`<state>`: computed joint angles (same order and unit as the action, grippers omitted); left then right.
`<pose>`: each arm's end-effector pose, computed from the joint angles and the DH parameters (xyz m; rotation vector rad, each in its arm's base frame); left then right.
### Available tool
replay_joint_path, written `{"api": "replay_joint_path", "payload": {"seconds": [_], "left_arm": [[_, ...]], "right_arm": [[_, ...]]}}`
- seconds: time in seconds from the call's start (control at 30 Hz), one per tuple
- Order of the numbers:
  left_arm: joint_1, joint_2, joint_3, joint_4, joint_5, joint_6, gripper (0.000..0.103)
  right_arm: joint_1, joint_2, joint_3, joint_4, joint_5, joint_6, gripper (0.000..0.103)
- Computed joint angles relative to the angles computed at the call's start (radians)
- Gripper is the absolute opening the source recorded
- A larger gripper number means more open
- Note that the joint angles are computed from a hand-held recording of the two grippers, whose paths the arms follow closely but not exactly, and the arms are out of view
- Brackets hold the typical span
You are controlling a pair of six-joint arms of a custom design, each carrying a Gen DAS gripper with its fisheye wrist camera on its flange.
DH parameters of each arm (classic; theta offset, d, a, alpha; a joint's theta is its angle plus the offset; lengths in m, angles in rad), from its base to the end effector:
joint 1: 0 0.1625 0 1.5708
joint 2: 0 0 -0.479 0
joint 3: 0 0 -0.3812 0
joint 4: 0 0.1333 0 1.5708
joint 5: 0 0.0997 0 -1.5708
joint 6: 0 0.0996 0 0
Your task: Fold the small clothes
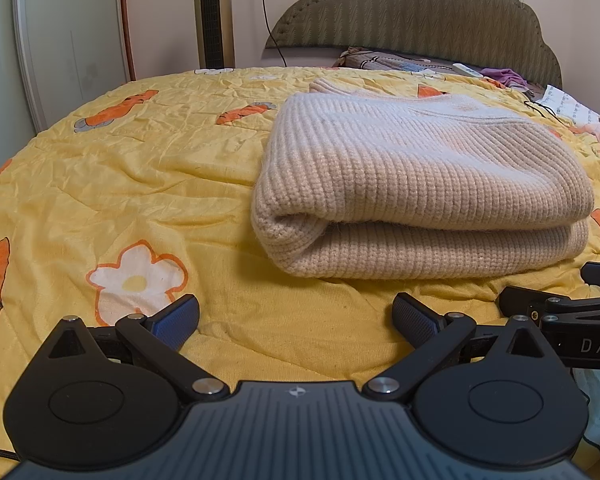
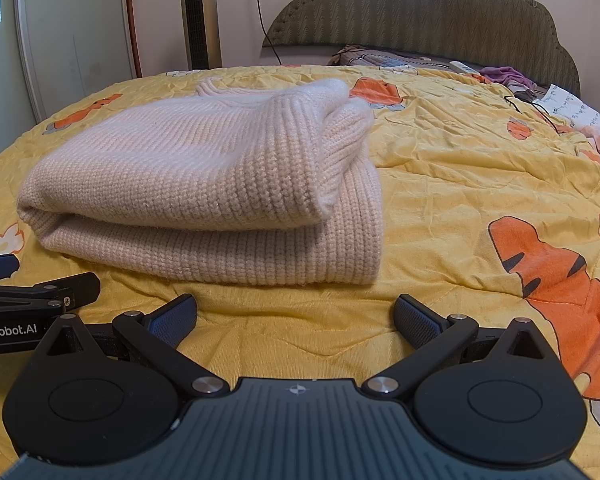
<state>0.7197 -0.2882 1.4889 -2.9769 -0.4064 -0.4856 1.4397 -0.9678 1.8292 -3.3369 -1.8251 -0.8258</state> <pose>-0.3803 -0.6323 -0.0750 0.2445 2.1162 -1.0390 0.0214 -0.6659 0.2866 0.6675 -2.2759 0.8819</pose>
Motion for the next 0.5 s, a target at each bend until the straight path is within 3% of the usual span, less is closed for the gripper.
{"api": "replay_joint_path", "payload": {"seconds": [0.3,0.5], "left_arm": [[0.000,-0.021,0.005,0.069,-0.024,-0.033,0.103],[0.000,-0.033,0.011,0.098,-0.035,-0.057,0.103]], "right_arm": [[0.001,-0.005,0.003,0.008,-0.003,0.000,0.102],[0.017,-0.014,0.010,0.023,-0.054,0.032,0.102]]}}
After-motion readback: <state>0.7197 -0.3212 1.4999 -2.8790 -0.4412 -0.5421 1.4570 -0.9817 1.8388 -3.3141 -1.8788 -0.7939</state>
